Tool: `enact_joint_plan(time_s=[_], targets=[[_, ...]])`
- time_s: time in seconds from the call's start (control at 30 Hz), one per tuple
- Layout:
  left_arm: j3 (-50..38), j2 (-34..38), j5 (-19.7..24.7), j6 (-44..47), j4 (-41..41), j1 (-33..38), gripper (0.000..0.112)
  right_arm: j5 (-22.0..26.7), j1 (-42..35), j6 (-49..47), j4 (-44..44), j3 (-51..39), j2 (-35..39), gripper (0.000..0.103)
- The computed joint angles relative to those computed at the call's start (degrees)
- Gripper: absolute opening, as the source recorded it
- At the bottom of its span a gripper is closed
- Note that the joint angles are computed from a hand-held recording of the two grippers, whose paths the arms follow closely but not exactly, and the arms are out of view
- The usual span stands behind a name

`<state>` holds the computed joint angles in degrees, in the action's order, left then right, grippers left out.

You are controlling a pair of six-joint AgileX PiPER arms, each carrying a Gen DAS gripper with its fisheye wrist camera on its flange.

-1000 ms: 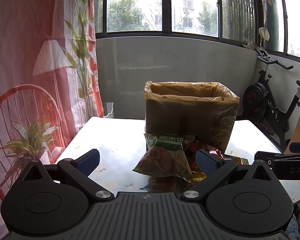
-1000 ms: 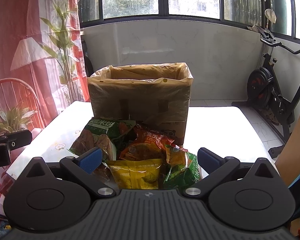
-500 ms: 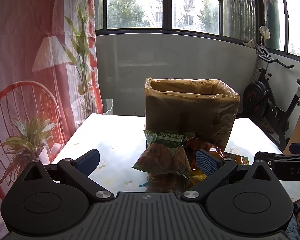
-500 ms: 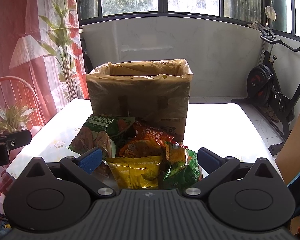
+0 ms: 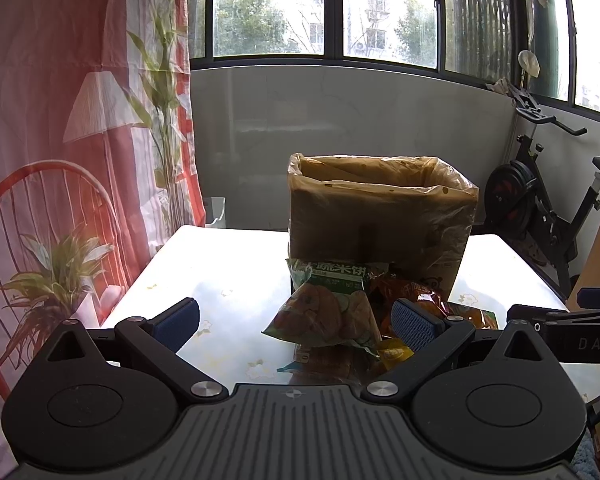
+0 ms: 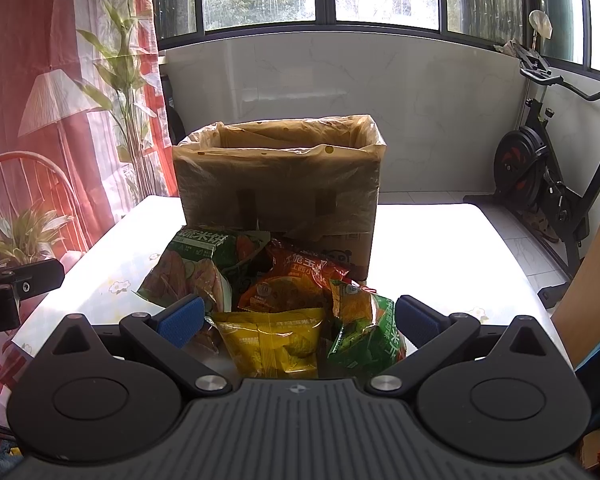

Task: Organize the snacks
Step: 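Move both tools toward the snack pile in front of the box, then grasp the green rice-cracker bag with the left tool while the right tool grasps the yellow chip bag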

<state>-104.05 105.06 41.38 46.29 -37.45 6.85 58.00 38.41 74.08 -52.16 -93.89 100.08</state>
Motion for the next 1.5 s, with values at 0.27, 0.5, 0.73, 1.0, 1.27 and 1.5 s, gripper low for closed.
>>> enact_joint_plan(time_s=[0.27,0.5,0.73,1.0,1.27,1.5], targets=[[0.1,0.0,0.0,0.0,0.0,0.0,0.103,0.0,0.0,-0.1,0.1,0.0,0.0,0.103],[0.4,-0.2,0.0,0.1,0.0,-0.1,0.103,0.1,0.0,-0.1,0.1,-0.1,0.0,0.103],[1.8,-1.0,-0.3,0.4,-0.2,-0.2,0.103,-0.6,0.4,1.6,-0.5,1.3,0.0,0.103],[-5.2,3.0,3.0,-2.6,0.5,0.7,0.103,-6.8,-1.2,5.0,-1.9,5.3,-2.3,0.103],[-9.5,8.2,-2.5,-4.4,1.7,-0.2,0.102,-18.2,-4.3,22.7,-22.6,17.0,-3.3,0.103],[-16.4,15.3,0.1,-6.1,4.7,-1.5,0.097,-34.0,-12.4,12.0,-10.3,17.4,1.8,0.102]])
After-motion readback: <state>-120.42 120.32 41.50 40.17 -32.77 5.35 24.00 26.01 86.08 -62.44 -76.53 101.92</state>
